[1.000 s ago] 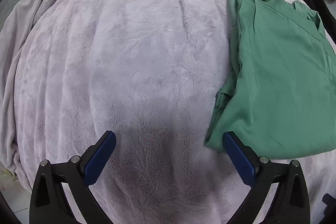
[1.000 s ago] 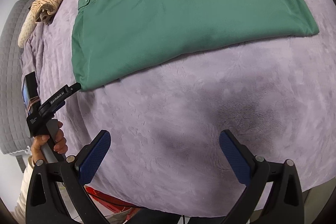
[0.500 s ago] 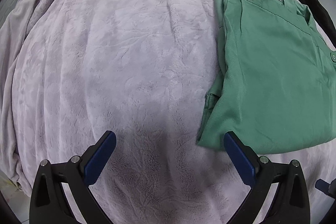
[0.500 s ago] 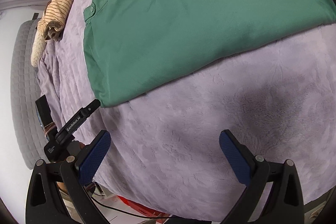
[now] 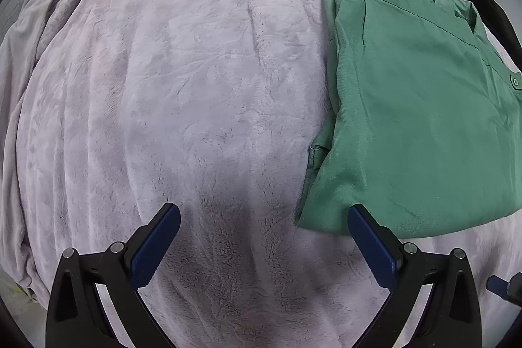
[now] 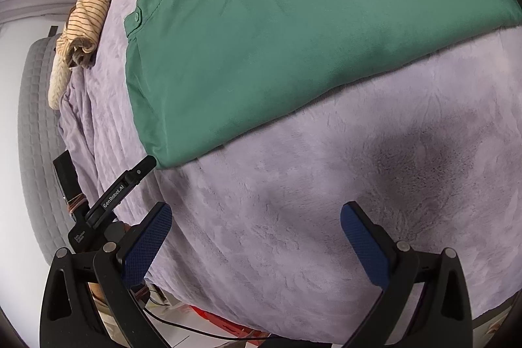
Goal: Fold large clothes
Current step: 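Move the right gripper to the side edge of the folded jacket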
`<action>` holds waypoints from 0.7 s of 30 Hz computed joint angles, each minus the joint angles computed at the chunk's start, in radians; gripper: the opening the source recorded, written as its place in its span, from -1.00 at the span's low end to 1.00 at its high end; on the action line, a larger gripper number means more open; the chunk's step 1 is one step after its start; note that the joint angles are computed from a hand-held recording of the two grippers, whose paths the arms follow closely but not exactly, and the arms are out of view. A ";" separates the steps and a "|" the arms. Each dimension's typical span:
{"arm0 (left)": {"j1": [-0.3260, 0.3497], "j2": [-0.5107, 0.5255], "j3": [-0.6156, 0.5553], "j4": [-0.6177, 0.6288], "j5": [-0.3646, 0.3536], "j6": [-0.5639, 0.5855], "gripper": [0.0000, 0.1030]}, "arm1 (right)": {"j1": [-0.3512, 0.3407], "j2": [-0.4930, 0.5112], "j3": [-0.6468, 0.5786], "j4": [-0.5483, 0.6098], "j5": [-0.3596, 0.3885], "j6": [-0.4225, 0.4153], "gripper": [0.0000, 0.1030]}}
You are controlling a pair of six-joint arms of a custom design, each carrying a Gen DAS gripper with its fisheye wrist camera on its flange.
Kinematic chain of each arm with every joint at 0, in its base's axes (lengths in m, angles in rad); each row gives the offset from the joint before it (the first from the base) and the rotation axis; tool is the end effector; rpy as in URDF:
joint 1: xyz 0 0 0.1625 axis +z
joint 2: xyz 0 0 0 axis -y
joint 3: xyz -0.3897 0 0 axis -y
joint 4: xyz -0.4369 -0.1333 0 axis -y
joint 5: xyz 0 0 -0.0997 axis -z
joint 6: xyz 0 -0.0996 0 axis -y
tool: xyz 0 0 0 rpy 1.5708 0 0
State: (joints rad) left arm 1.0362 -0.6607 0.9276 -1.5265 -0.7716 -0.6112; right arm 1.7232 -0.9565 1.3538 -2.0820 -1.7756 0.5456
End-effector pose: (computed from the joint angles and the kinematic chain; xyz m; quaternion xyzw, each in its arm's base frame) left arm -0.2329 -0.7951 0.1898 0.0254 0.9117 -0.0884 0.4004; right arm 0.2237 -0.7119 0.2264 -0.1997 -0.9729 0.0881 0.0765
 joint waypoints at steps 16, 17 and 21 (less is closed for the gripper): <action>0.006 -0.013 0.020 -0.005 -0.031 0.018 1.00 | -0.027 -0.003 0.042 -0.072 0.084 0.033 1.00; 0.007 -0.016 0.025 -0.009 -0.034 0.019 1.00 | -0.029 -0.002 0.044 -0.080 0.094 0.036 1.00; 0.007 -0.018 0.026 -0.009 -0.037 0.021 1.00 | -0.036 0.003 0.051 -0.126 0.130 0.029 0.93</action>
